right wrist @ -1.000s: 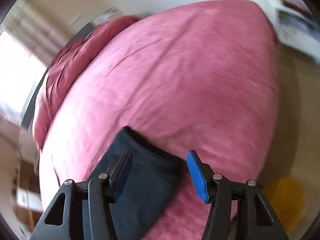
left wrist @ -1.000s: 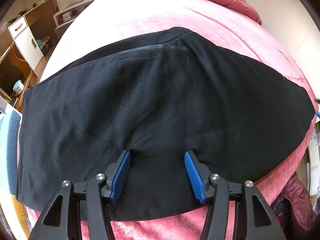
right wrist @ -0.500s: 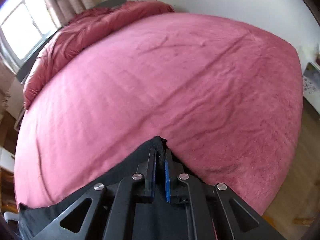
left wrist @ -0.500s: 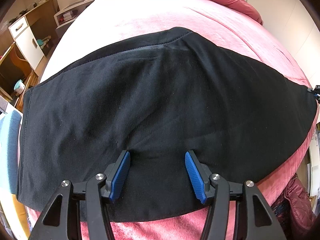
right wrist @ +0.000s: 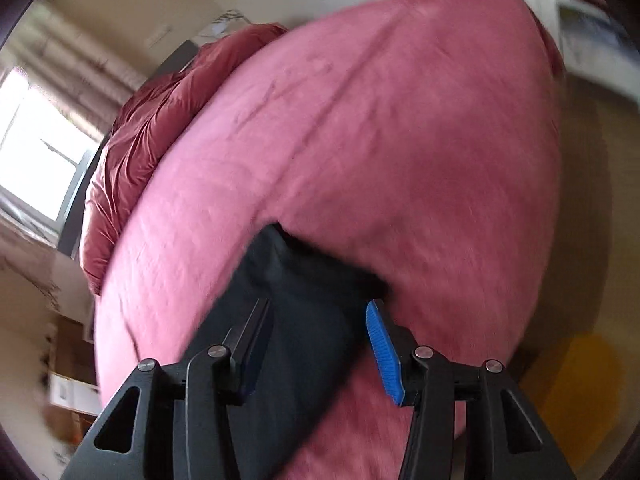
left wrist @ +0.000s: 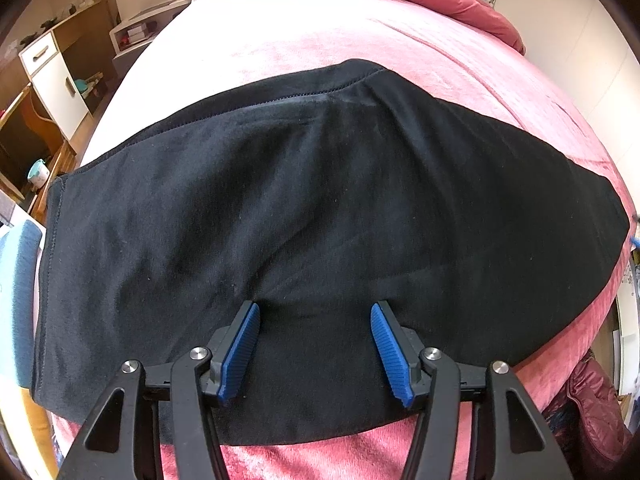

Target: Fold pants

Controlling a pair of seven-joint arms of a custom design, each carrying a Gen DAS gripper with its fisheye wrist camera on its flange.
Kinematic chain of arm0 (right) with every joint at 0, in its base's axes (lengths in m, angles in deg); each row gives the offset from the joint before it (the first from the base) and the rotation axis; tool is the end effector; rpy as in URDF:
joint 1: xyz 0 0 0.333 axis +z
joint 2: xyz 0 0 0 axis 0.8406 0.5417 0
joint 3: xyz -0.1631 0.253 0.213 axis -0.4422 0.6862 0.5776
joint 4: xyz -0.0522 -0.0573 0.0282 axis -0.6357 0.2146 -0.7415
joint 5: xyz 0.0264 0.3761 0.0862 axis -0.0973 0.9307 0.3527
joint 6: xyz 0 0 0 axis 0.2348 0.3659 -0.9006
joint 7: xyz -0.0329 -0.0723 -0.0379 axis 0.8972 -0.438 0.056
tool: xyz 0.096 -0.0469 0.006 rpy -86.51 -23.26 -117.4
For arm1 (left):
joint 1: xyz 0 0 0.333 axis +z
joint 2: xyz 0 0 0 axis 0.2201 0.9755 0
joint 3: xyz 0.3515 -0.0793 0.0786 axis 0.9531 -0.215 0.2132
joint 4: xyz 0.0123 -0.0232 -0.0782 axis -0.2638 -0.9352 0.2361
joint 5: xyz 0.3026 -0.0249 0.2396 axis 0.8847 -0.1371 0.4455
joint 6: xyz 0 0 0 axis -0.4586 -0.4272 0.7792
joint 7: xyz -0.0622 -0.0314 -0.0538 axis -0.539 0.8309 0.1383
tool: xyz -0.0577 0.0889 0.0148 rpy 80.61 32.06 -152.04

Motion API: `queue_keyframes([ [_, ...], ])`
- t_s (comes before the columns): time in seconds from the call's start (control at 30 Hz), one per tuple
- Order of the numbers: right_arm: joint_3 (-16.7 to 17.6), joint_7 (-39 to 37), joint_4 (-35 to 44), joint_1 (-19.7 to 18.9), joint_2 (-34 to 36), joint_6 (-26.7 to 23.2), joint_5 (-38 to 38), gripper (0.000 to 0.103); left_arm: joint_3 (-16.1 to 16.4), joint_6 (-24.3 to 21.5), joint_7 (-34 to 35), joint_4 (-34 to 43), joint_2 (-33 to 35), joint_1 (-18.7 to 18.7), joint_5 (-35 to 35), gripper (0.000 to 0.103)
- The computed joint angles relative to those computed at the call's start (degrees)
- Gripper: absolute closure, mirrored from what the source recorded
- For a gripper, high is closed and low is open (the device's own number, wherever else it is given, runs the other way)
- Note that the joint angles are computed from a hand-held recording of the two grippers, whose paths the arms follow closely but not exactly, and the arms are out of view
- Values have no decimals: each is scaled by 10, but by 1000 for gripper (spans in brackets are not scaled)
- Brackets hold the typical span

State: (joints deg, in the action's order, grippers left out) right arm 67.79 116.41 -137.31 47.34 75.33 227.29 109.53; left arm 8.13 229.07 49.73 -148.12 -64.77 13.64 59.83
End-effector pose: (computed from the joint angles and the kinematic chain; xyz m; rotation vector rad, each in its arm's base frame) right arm 0.6535 -0.1367 0.4116 -1.0869 2.1415 -0.2629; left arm 0.5598 -0.0644 0.3440 -2.2766 1.7118 -0.5182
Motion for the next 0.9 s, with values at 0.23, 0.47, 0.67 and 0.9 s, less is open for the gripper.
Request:
queue_keyframes([
  [0.23, 34, -101, 20, -36, 41, -34, 196, 64, 33, 8, -69, -4, -17, -29, 73, 44],
  [0.47, 22, -67, 53, -2, 53, -12, 141, 86, -8, 0, -12, 17, -7, -4, 45, 44],
  [0.67, 37, -193, 7, 38, -33, -26, 119, 87, -34, -31, 45, 34, 11, 14, -33, 49],
  [0.9, 37, -240, -34, 127, -78, -51, 58, 87, -78, -28, 150, 33, 0, 75, -152, 66],
])
